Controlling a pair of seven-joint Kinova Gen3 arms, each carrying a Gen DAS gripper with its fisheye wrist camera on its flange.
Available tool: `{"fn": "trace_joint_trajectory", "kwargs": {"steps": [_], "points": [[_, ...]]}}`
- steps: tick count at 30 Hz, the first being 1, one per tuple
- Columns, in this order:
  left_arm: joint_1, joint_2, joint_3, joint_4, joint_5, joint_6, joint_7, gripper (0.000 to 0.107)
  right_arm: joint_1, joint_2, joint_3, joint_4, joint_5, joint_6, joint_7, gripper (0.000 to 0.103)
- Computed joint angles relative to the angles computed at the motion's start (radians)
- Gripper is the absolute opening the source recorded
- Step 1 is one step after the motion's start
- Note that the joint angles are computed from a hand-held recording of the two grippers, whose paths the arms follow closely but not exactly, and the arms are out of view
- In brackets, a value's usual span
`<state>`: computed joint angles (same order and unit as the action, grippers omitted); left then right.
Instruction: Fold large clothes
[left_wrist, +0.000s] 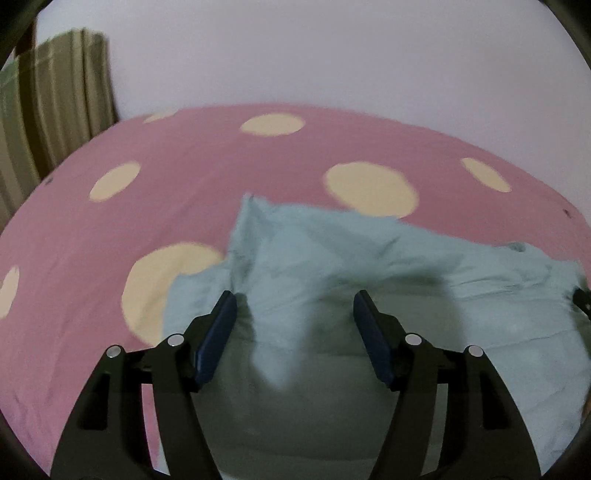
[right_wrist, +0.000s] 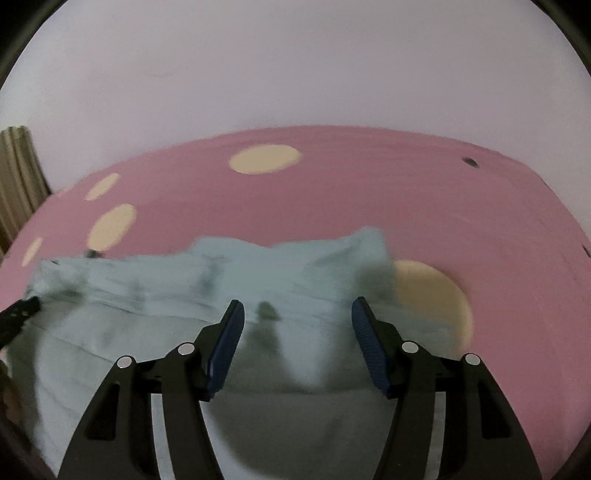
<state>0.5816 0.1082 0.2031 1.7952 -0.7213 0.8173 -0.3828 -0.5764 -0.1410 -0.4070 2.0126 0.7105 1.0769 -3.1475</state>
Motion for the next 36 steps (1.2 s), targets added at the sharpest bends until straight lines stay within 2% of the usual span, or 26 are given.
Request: {"fn": "trace_joint_trajectory", "kwargs": {"steps": [3,5,11,23,27,31,36], "points": [[-0.007,0.015,-0.008,0.026,-0.011,-0.032,0.004,0.067,0.016,0.004,0.042,0.054,-0.043,-0.082,0.028,0.064],[0.013,0.04,-0.01,0.026,-0.046,-0.022,0.018,0.069,0.025,0.021,0.032,0.081,-0.022,-0.115,0.004,0.067],[0.004,0.043,-0.039,0.066,-0.037,-0.114,0.035,0.071,-0.011,0.046,0.022,0.125,0.061,-0.119,-0.12,0.069],[0.001,0.042,-0.053,0.069,-0.023,-0.141,0.021,0.072,-0.025,0.04,0.036,0.115,0.056,-0.109,-0.107,0.07],[0.004,0.046,-0.049,0.057,-0.017,-0.122,0.012,0.072,-0.022,0.034,0.039,0.103,0.04,-0.1,-0.082,0.07],[0.012,0.056,-0.043,0.02,-0.001,-0.068,-0.019,0.072,-0.015,0.024,0.038,0.099,0.032,-0.1,-0.069,0.07],[0.013,0.041,-0.031,-0.009,0.037,-0.009,-0.08,0.073,0.006,-0.042,0.014,0.087,-0.014,-0.086,-0.067,0.07]]}}
